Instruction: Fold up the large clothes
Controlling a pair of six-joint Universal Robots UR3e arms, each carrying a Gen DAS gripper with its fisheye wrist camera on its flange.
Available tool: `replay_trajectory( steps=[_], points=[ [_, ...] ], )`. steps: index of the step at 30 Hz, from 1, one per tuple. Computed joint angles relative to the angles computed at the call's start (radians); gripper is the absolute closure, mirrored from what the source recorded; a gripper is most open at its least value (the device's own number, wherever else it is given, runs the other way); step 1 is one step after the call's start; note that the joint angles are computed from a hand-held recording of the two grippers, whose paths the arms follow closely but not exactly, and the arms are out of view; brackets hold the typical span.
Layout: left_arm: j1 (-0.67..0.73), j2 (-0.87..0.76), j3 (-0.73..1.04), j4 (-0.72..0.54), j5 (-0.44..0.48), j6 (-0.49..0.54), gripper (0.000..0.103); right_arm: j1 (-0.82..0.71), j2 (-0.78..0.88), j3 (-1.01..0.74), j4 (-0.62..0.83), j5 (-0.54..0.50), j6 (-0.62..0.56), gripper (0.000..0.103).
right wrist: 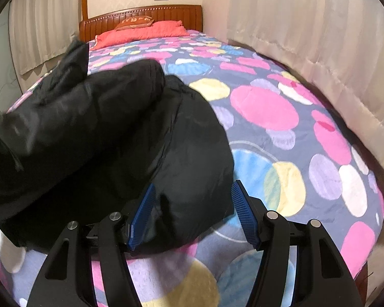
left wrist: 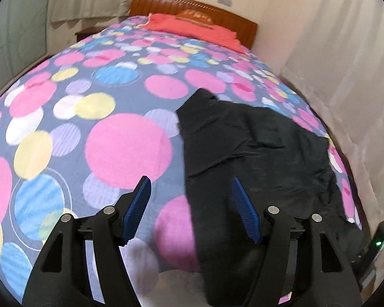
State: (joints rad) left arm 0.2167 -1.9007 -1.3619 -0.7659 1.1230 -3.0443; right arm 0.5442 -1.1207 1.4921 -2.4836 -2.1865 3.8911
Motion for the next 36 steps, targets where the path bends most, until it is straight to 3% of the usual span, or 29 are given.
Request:
replay_trajectory(
  steps=[6,12,16,18,21,26,36],
  points=[
    [0.017,-0.019,0.003,-0.013,-0.034,0.003,0.036,-0.009,-0.015,-0.069,0.031,-0.024,-0.027,0.042],
    [0.021,-0.068,0.053,-0.034,-0.065,-0.048,0.036,-0.044,-0.018,-0.136,0.014,0.025,-0.063,0.042],
    [0.026,-0.103,0.093,-0.051,-0.096,-0.09,0.036,-0.105,-0.032,-0.136,-0.066,0.174,-0.059,0.041],
    [0.033,-0.122,0.108,-0.063,-0.126,-0.118,0.036,-0.14,-0.023,-0.14,-0.111,0.271,-0.056,0.033],
    [0.056,-0.149,0.103,-0.061,-0.193,-0.181,0.03,-0.176,0.014,-0.151,-0.175,0.39,-0.028,0.03],
    [0.098,-0.201,0.075,-0.042,-0.325,-0.279,0.029,-0.22,0.08,-0.185,-0.237,0.553,0.022,0.029],
    [0.099,-0.276,0.017,0.043,-0.458,-0.374,0.021,-0.246,0.145,-0.237,-0.256,0.629,0.044,0.024]
  ],
)
